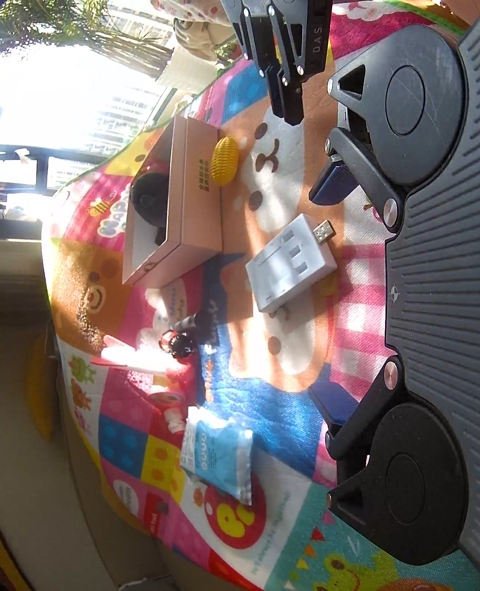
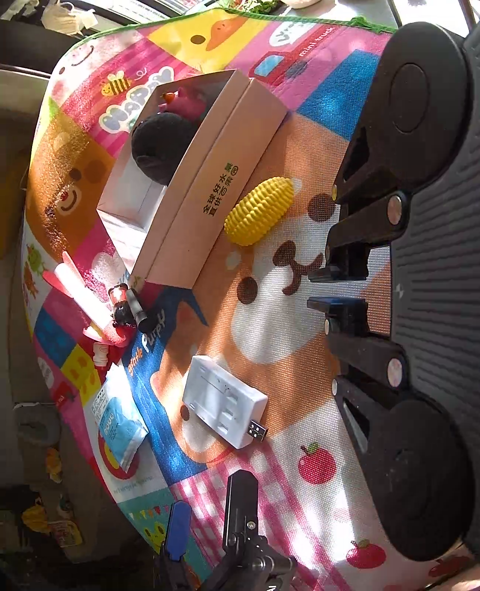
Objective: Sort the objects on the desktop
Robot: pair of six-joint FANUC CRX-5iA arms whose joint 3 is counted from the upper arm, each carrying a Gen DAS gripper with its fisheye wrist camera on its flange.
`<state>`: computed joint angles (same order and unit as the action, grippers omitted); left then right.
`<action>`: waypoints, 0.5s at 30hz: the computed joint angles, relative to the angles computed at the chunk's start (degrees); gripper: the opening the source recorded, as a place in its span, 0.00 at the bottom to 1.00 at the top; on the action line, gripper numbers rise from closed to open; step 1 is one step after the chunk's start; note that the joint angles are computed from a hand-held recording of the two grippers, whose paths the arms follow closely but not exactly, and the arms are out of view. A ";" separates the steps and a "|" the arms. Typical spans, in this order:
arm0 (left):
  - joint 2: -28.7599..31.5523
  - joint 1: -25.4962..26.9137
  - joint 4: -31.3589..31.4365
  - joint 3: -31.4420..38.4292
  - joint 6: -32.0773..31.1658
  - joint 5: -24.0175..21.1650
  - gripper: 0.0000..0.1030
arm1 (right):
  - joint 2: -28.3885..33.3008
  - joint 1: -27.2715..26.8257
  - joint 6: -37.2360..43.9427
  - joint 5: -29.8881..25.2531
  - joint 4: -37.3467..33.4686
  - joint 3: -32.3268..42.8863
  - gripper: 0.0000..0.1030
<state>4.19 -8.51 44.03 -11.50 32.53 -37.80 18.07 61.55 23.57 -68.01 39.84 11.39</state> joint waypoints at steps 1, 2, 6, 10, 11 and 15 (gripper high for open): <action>0.34 -0.41 -0.91 0.57 0.15 -0.16 1.00 | -1.84 0.96 -3.77 0.54 1.40 -2.86 0.15; 0.56 -0.63 -1.41 0.93 0.30 -0.34 1.00 | -3.88 2.04 -8.57 1.06 3.11 -6.12 0.26; 2.71 -2.14 -4.04 3.57 1.76 -1.51 1.00 | -6.87 6.13 -25.63 -5.24 11.64 -13.73 0.56; 5.57 -3.71 -6.97 7.04 5.00 -2.21 1.00 | -8.06 6.61 -34.44 -10.14 12.60 -15.59 0.64; 6.03 -4.06 -7.63 7.63 5.68 -2.05 1.00 | -8.10 5.89 -33.96 -10.55 12.60 -15.48 0.66; 7.41 -4.92 -9.73 9.58 7.88 -2.11 1.00 | -6.25 2.68 -28.31 -8.43 14.73 -13.86 0.77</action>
<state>11.61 -13.43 34.30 -1.92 40.41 -39.91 11.81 64.23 -4.74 -76.44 54.58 -2.47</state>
